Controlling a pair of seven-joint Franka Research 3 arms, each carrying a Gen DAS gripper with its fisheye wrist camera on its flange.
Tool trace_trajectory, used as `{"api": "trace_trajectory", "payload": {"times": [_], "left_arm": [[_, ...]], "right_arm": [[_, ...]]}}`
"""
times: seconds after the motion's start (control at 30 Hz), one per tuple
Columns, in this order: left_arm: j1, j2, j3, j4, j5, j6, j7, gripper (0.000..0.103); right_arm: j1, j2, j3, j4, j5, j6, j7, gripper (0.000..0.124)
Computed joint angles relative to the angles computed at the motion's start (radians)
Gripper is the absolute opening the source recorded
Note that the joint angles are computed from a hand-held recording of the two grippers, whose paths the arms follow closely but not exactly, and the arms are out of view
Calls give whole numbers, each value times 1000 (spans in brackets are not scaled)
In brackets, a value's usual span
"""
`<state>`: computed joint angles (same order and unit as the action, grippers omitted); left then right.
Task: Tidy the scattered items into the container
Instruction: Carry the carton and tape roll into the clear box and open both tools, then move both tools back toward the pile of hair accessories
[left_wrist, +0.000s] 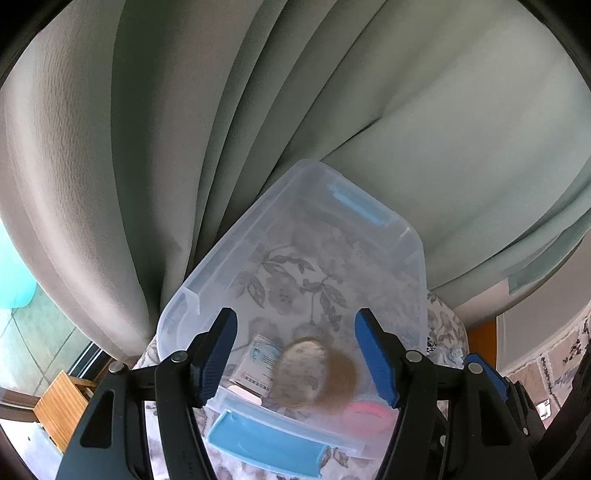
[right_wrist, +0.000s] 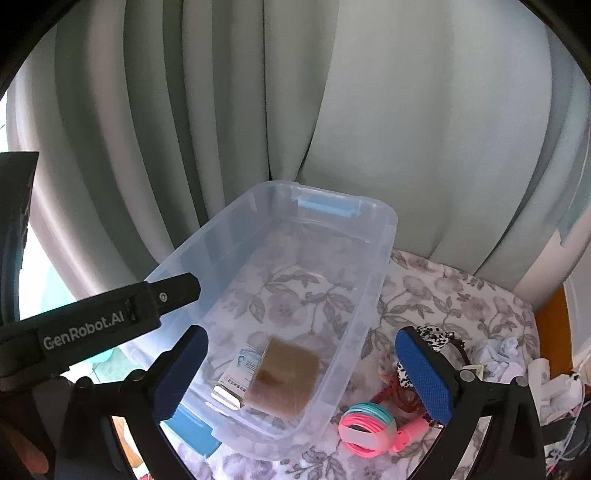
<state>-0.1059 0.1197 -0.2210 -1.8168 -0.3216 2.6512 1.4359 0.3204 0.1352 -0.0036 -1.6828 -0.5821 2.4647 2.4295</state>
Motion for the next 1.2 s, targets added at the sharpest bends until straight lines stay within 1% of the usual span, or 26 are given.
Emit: {"api": "trace_trajectory", "payload": {"times": [0.23, 0.33, 0.63, 1.0, 1.2], "left_arm": [[-11, -17, 2, -7, 29, -9, -16, 68], [-18, -24, 3, -12, 48, -9, -26, 68], [-47, -68, 2, -42, 78, -5, -14, 68], [-95, -113, -2, -70, 136, -5, -11, 68], [-126, -125, -10, -82, 132, -2, 24, 68]], "right_arm": [[-5, -34, 3, -36, -34, 0, 43, 103], [-11, -57, 7, -58, -60, -8, 81, 103], [-53, -142, 40, -150, -106, -2, 173, 103], [-133, -278, 96, -297, -145, 26, 289, 103], [-189, -361, 128, -385, -147, 24, 352, 103]]}}
